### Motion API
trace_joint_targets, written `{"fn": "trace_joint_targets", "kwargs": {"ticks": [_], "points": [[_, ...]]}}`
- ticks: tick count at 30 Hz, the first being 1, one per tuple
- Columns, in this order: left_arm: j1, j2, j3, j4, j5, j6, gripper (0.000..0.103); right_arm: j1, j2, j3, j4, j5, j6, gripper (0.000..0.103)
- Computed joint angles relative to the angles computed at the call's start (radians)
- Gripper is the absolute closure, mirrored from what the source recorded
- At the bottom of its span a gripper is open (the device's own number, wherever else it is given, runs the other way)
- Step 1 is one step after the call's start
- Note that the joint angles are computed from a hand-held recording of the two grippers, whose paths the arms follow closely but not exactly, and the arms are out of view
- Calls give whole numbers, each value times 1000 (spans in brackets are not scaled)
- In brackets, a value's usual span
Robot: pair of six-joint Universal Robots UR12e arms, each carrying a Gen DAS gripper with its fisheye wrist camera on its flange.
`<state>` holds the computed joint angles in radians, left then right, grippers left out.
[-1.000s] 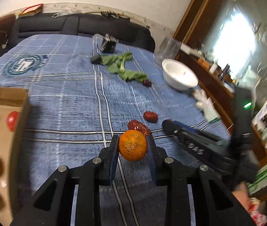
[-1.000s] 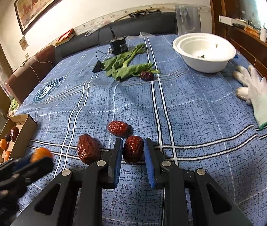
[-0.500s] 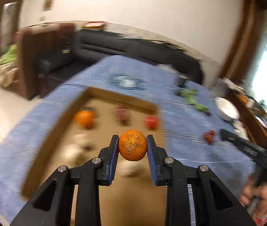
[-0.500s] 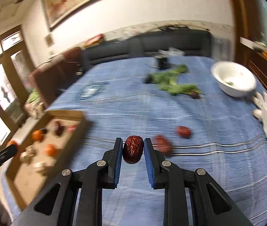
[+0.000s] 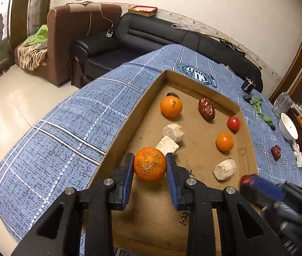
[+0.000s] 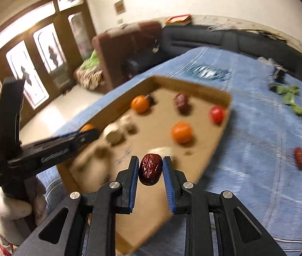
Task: Organize fruits
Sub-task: 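Lower the orange and the date into the box and open both tools, then move both tools back toward the last red dates on the table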
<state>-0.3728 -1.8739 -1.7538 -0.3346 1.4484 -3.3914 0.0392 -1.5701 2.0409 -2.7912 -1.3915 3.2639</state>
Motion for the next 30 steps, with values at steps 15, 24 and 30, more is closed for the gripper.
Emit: {"fn": "trace_joint_targets", "kwargs": {"ticks": [15,24,30], "points": [[-13,6,-1,13,24,11,65,35,38,-16,6,-71,-28,76],[-63,50,-24,92,127,62,42,-1,-47,63,-108,-87,56,42],[-132,60,-27,136,181,186,32,-48,-119,125,-118,-128,97,36]]}}
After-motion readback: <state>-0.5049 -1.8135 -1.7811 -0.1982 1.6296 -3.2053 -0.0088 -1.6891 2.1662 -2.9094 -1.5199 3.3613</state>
